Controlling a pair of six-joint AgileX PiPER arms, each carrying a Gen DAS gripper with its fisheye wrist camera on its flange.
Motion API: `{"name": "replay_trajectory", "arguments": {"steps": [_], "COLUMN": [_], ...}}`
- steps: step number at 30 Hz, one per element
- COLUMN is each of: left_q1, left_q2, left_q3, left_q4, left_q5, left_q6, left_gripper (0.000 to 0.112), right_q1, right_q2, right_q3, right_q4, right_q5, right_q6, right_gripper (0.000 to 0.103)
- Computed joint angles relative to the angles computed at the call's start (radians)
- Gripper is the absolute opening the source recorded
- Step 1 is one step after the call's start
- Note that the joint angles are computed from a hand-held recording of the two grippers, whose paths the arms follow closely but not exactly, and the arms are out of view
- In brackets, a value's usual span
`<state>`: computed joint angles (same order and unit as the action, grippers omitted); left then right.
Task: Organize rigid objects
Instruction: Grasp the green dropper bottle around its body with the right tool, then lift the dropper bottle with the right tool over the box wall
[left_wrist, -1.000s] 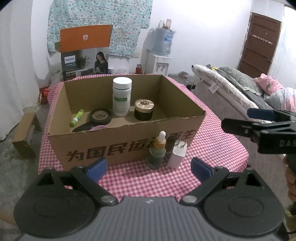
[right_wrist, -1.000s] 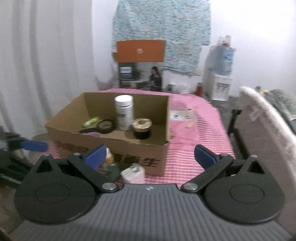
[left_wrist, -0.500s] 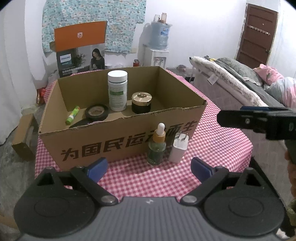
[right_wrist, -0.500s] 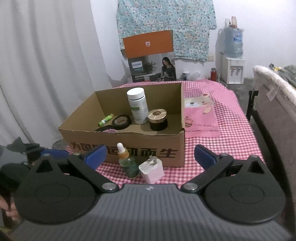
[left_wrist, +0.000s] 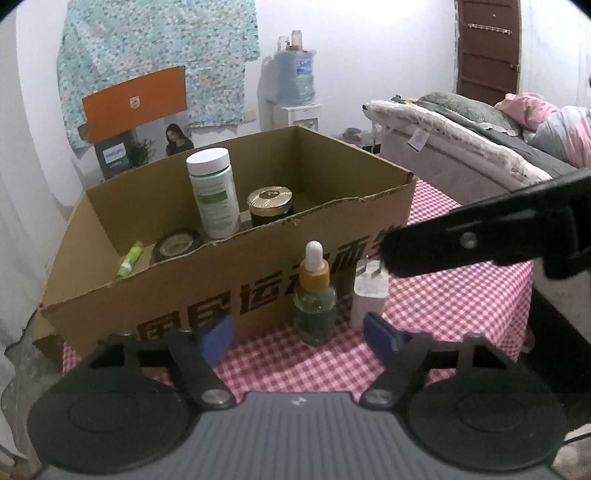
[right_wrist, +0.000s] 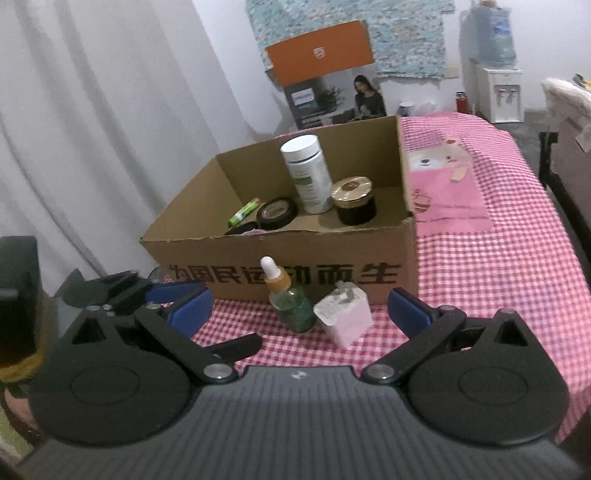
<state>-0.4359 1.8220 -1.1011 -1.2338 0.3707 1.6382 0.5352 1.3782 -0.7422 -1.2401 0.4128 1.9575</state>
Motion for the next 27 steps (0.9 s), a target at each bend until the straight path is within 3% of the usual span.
{"name": "replay_trajectory", "arguments": {"steps": [5,11,16,21,24,27], "left_q1": [0.009,-0.002,-0.011,-0.019,-0.019,-0.013], "left_q2": [0.054,0.114,0.167,0.213,0.227,0.231], "left_q3": [-0.031,-0.068,-0.11,-0.159,-0.168,-0.169], "left_q4": [-0.09,-0.097,-0.102,-0.063,-0.082,-0.092], "left_q5": [0.022,0.035,0.046,0.062,0.07,0.081], "left_q6": [0.106,0.156,0.176,0.145,0.162,0.163], "left_gripper": [0.058,0.042,0.04,0.036,0.034,0.033], "right_q1": [-0.06,-0.122,-0.154,-0.188,-0.198,-0.204], "right_q2": [0.091,0.19,0.25,0.285,0.303,0.307], "right_q3": [-0.088,-0.185,-0.239,-0.267,-0.277,-0.278], "right_q4": [0.091,0.338,0.485,0.649,0.706,0.713], "right_q5": [-0.081,-0.139,-0.138,-0.155,-0.162,-0.168], "right_q6": [-0.163,-0.464,-0.626,-0.803,-0.864,-0.867], "right_gripper": [0.096,0.073,0.05,0.042,0.03,0.029]}}
